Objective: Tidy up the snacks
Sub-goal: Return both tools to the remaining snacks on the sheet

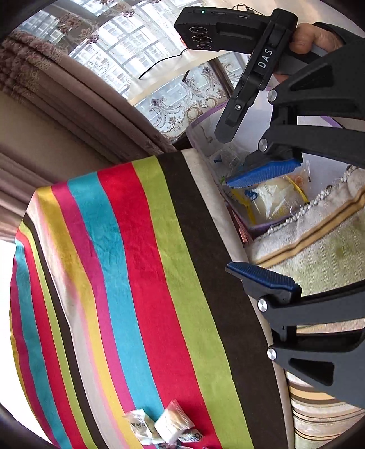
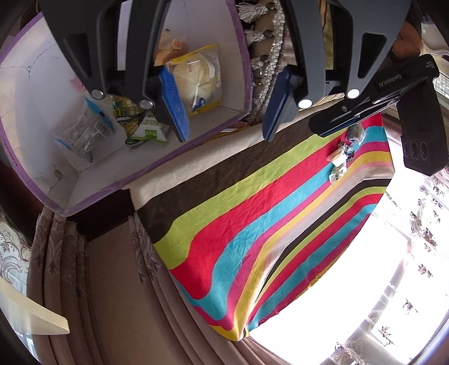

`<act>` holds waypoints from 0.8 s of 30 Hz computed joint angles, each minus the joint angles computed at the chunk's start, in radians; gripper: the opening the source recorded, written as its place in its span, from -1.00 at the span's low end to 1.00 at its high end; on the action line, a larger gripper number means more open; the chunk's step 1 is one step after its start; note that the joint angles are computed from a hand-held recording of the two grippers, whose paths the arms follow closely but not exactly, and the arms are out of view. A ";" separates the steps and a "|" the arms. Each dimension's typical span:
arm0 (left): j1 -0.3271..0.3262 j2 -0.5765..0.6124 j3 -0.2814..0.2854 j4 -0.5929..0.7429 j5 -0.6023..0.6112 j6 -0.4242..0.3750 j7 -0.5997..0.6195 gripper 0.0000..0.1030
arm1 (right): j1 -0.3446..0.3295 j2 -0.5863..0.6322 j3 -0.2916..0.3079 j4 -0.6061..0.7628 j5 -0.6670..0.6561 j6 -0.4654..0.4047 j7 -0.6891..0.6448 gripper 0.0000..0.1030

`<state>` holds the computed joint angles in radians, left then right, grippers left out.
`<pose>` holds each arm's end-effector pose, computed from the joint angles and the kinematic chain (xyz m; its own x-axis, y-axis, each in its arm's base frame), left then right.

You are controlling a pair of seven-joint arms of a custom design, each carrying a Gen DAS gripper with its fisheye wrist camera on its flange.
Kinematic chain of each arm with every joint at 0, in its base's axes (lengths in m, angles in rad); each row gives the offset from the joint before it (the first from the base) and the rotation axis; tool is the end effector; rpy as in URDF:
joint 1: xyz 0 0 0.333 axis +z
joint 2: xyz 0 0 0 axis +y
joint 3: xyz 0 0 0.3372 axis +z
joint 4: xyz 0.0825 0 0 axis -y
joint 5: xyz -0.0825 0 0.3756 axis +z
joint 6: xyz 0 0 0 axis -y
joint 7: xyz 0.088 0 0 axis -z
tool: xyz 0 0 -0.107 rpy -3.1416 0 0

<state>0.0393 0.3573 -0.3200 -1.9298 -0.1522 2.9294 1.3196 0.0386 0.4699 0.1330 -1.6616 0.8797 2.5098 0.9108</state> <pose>0.6476 -0.1544 0.4117 0.0501 -0.9308 0.3621 -0.8254 -0.2428 -0.5097 0.7006 0.1010 0.3991 0.2846 -0.8223 -0.4928 -0.8704 -0.0062 -0.4922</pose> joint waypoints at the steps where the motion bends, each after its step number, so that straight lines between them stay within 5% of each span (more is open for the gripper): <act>1: 0.006 -0.015 0.007 -0.022 -0.007 0.008 -0.011 0.03 | 0.007 0.002 0.001 0.005 -0.009 -0.005 0.006 0.10; 13: 0.004 -0.229 0.226 -0.324 0.133 0.112 -0.347 0.05 | 0.098 0.030 0.049 0.067 -0.051 -0.063 -0.001 0.11; 18: 0.009 -0.288 0.348 -0.403 0.389 0.130 -0.648 0.20 | 0.145 0.060 0.058 0.110 -0.080 -0.077 0.013 0.12; 24: 0.075 -0.308 0.400 -0.426 0.650 0.126 -0.948 0.39 | 0.188 0.103 0.064 0.170 -0.133 -0.085 0.040 0.12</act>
